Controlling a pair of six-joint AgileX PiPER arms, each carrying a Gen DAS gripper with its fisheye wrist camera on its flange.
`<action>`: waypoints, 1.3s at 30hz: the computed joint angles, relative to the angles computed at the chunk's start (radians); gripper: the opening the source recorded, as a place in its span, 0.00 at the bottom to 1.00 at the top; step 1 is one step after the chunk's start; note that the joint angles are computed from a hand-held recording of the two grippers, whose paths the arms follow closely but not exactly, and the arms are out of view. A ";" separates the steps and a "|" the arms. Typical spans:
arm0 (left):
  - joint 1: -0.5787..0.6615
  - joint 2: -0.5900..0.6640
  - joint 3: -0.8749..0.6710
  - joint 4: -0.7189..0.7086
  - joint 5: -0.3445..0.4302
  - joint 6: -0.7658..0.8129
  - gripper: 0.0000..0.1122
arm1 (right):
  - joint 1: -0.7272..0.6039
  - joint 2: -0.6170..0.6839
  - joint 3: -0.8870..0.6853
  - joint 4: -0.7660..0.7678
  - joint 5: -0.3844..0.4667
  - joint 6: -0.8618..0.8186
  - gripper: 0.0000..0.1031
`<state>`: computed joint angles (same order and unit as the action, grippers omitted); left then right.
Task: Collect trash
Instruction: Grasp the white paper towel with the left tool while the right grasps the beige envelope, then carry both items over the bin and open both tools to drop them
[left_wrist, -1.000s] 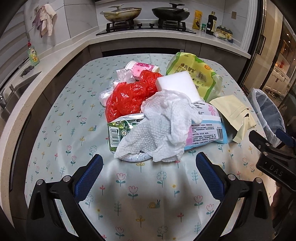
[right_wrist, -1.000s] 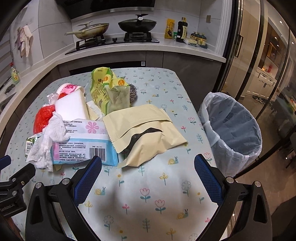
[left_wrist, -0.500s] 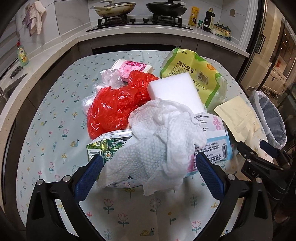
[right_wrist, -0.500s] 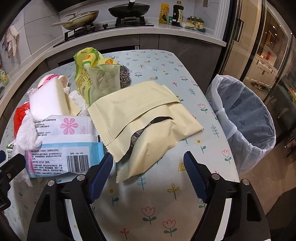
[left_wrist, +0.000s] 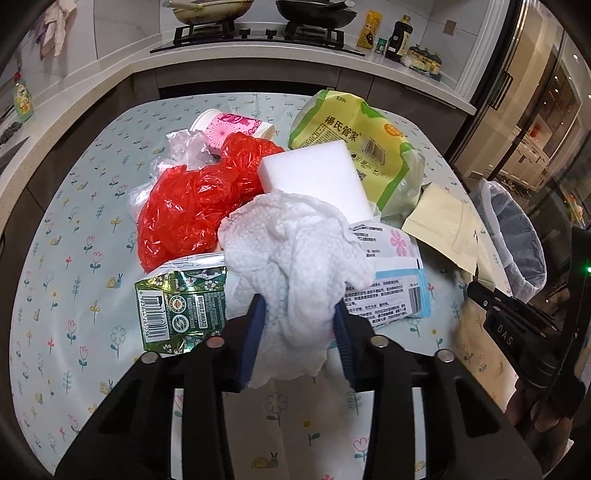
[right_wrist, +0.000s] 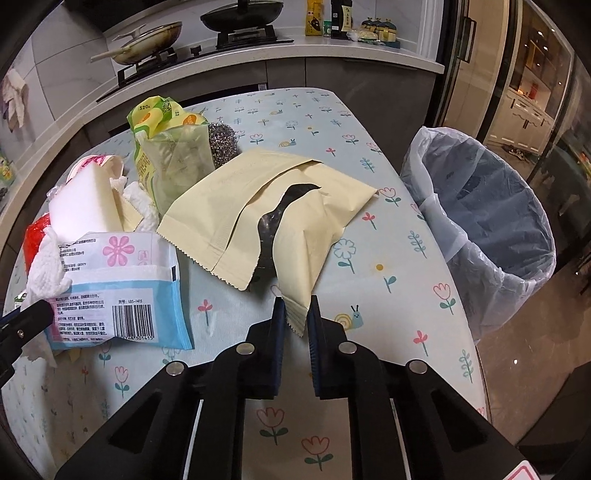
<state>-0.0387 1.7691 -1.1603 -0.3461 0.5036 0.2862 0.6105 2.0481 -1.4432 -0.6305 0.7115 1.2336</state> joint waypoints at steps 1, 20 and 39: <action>0.001 -0.006 0.003 -0.011 0.004 0.009 0.24 | 0.000 -0.015 0.017 -0.006 -0.009 0.008 0.10; 0.035 -0.247 0.103 -0.058 0.057 0.038 0.09 | 0.027 -0.299 0.270 -0.155 -0.049 0.195 0.08; -0.425 -0.021 -0.358 0.001 0.154 -0.072 0.10 | -0.254 -0.577 0.496 -0.241 -0.086 0.185 0.08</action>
